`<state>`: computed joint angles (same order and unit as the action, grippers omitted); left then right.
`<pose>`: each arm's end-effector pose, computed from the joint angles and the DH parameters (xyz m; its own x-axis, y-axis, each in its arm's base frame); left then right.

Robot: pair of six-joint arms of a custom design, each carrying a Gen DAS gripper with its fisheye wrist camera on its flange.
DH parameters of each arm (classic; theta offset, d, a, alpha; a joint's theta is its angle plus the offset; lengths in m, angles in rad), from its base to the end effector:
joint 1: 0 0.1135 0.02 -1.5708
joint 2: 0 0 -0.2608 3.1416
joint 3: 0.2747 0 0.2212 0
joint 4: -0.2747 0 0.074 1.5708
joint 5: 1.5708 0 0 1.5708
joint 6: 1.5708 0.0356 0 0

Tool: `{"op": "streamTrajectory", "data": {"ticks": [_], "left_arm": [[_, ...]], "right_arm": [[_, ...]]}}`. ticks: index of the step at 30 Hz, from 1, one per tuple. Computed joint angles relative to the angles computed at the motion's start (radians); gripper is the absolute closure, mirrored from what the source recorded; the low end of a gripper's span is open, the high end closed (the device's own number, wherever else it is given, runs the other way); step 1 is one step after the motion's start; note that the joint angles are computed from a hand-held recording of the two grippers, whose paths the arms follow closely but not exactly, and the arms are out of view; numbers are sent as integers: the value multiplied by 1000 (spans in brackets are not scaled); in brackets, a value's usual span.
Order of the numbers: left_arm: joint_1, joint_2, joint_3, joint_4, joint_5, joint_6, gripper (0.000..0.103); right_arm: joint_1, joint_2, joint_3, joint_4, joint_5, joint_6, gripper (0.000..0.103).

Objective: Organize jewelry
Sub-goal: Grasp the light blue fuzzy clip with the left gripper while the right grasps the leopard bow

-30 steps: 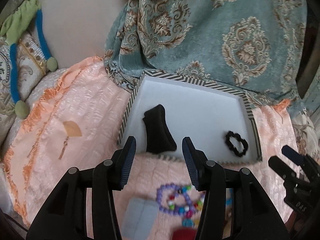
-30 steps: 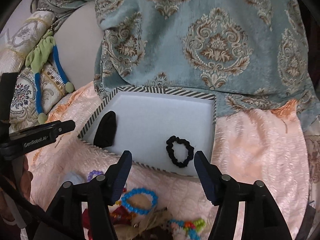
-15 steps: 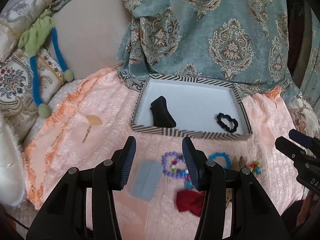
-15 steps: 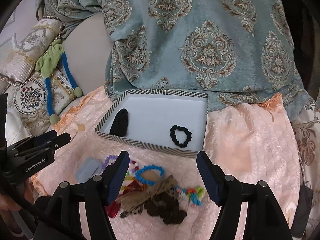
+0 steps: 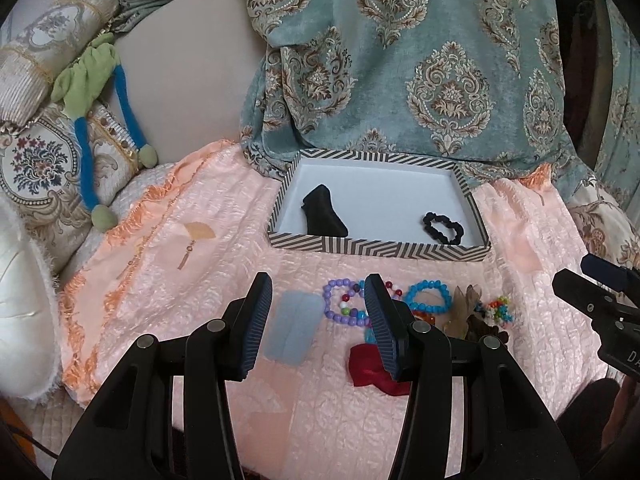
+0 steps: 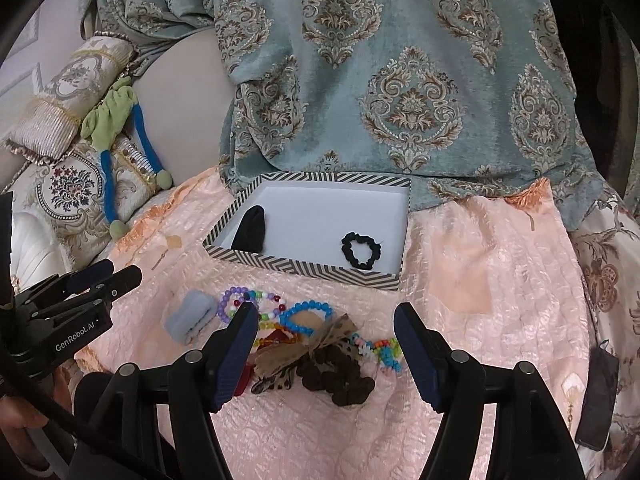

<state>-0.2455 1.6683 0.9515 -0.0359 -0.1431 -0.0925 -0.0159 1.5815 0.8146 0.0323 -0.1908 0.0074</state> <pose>0.3165 -0.0741 0.2037 -0.6732 0.0744 -0.7357 0.0778 0.9965 0.0297 0.2987 0.0020 0.1967 -0.6711 0.0179 -0.7411 -0.1201 0.9839 0.1326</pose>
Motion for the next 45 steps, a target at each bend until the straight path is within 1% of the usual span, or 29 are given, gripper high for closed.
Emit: {"op": "streamTrajectory", "data": {"ticks": [12,17,22,25,28,29,31,34,36,38,41,42,45], "left_arm": [[29,-55,-61,7,7,3,55],[38,-55,-64,4,11,6,55],[51,-35,-48,-5,27,5,55],[78,-7,-15,-39,83,2,53],[145,42,48,-108,212,-13,53],[178,66,76,-135,268,-22,53],[227,108,115,-165,330,-43,53],[275,171,170,-208,386,-68,53],[291,204,195,-227,400,-73,53],[294,240,213,-233,391,-79,52],[283,290,235,-232,378,-78,45],[277,304,241,-229,372,-78,44],[259,361,282,-237,354,-76,43]], "right_arm": [[3,-53,-42,-7,-1,-11,33],[14,-60,-42,-14,5,-13,32],[16,-36,-30,-18,3,-16,32],[10,-13,-24,-16,-4,-21,32],[-9,22,-15,-15,-22,-32,32],[-17,37,-13,-13,-30,-38,32],[-35,66,-10,-10,-56,-53,32],[-53,120,-9,5,-84,-63,32],[-58,157,-5,10,-103,-77,32],[-60,190,0,18,-110,-91,32],[-70,223,4,29,-116,-114,32],[-75,235,7,31,-118,-120,32],[-98,275,35,10,-148,-122,37]]}}
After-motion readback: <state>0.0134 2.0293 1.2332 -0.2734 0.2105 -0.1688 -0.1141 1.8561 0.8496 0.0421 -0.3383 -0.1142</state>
